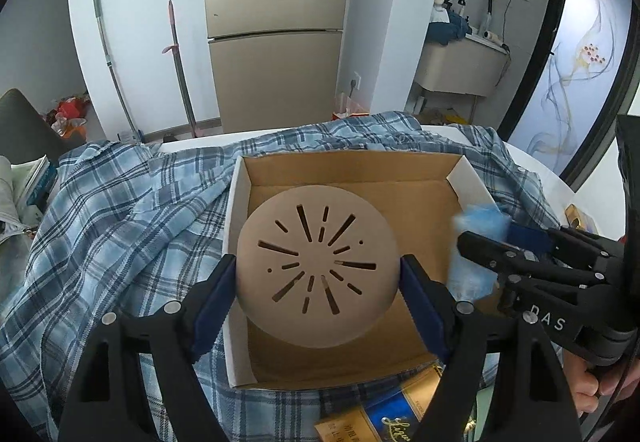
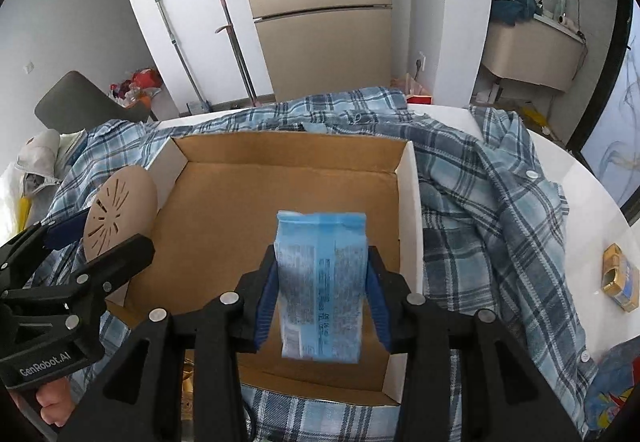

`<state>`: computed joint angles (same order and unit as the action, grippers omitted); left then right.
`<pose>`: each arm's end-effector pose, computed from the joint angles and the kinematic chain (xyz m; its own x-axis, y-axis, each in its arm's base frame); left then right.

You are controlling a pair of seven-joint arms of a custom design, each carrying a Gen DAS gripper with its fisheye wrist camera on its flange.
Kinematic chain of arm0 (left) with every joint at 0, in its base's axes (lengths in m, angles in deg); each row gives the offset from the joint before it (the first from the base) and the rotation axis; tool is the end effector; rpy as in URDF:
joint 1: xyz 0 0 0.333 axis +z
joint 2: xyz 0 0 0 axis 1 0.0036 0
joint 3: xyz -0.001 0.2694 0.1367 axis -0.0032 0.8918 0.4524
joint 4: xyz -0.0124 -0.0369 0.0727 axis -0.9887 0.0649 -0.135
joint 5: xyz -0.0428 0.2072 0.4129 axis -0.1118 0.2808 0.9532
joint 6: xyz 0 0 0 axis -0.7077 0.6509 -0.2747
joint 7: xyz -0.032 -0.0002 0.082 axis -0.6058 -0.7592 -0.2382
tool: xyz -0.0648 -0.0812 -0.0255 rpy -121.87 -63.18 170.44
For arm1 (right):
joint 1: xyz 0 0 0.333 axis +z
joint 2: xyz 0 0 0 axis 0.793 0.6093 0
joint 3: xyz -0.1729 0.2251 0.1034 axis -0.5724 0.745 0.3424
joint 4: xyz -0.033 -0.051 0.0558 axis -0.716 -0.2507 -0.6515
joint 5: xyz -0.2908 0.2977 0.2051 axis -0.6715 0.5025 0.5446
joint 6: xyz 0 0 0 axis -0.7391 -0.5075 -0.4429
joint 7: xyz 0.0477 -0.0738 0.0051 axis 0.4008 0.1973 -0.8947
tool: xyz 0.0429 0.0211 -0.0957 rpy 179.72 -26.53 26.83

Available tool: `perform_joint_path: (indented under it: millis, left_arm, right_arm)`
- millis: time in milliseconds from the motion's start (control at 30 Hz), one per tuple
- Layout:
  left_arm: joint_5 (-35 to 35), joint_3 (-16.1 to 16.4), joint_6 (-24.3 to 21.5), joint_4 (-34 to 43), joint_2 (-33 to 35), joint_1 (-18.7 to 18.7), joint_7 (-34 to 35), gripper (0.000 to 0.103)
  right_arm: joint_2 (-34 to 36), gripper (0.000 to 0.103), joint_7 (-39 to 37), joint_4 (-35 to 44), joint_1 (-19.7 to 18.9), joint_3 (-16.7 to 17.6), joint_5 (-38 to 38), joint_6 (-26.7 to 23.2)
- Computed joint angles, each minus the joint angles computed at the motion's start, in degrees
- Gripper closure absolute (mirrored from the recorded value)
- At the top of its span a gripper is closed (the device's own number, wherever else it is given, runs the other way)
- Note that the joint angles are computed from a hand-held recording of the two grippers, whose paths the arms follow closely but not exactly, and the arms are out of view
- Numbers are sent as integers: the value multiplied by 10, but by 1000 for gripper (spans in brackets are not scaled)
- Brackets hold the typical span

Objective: Organize soft objects
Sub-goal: 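Carry both items into the white box and open both grippers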

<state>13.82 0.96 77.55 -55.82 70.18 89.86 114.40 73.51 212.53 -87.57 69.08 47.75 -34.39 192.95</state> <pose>0.7046 -0.0861 0.5091 -0.4078 -0.9086 0.0902 -0.7173 0.2576 -0.6474 0.6464 0.2428 0.5096 -0.1139 -0.9823 -0.1490 -0.8051 0.1791 -0.5654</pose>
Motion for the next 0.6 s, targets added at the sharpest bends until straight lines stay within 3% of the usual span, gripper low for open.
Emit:
perform_joint_path:
  millis: [100,200,467,600]
  left_arm:
    - [-27,-3,2,-1,0,4,19,20]
    - [-27,-3,22,-9,-5,1,21,18]
    - [-65,-4,76,-32,-22,-1,49,17]
    - [-86,-3,79,-32,-26,0,58,17]
  right_arm:
    - [-2,40,11,-4,1,-1,-15,12]
    - [-7,36,29,-6,2,-2,-44,18]
    - [-14,34,46,-10,-3,-3,-50,22]
    - [-20,34,54,-13,-6,-3,-53,25]
